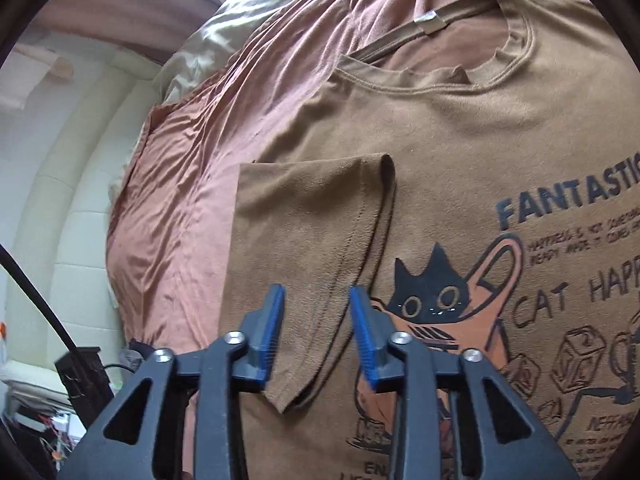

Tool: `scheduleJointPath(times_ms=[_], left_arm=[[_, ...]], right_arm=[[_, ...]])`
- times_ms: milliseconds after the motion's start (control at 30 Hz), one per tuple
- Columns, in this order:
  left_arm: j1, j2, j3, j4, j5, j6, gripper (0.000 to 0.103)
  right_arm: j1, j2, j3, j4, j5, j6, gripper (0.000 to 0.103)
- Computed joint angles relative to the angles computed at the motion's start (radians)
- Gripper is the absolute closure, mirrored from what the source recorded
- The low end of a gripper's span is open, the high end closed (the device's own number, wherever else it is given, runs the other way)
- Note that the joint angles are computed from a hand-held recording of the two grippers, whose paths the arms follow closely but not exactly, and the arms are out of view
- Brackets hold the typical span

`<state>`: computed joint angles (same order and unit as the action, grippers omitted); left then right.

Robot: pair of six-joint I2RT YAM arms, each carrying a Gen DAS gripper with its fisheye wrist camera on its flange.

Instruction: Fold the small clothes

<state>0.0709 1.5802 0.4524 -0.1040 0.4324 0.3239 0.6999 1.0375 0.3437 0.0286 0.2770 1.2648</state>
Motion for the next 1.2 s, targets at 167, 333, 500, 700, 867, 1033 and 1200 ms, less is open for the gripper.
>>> scheduleJointPath(times_ms=[167, 333, 500, 700, 867, 1033, 1200], left_arm=[[0.001, 0.014, 0.007, 0.007, -0.006, 0.002, 0.074], [-0.006, 0.033, 0.013, 0.025, -0.012, 0.001, 0.074], [-0.001, 0.070, 0.016, 0.051, -0.015, -0.001, 0.073], [0.006, 0.092, 0.010, 0.078, -0.008, 0.000, 0.074], [0.008, 0.093, 0.011, 0.076, -0.005, -0.001, 0.074], [0.010, 0.088, 0.011, 0.073, -0.006, 0.003, 0.074], [0.019, 0.076, 0.009, 0.061, -0.012, 0.006, 0.074]], right_arm=[[-0.063, 0.064, -0.040, 0.143, -0.076, -0.018, 0.068], [-0.097, 0.121, -0.047, 0.192, -0.117, -0.008, 0.068], [-0.096, 0.095, -0.043, 0.154, -0.126, 0.016, 0.070], [-0.117, 0.143, -0.027, 0.190, -0.143, 0.037, 0.074], [-0.147, 0.170, 0.008, 0.153, -0.161, 0.055, 0.099], [-0.075, 0.103, 0.048, 0.027, -0.056, 0.040, 0.103], [-0.009, 0.077, 0.046, -0.042, 0.019, 0.102, 0.103]])
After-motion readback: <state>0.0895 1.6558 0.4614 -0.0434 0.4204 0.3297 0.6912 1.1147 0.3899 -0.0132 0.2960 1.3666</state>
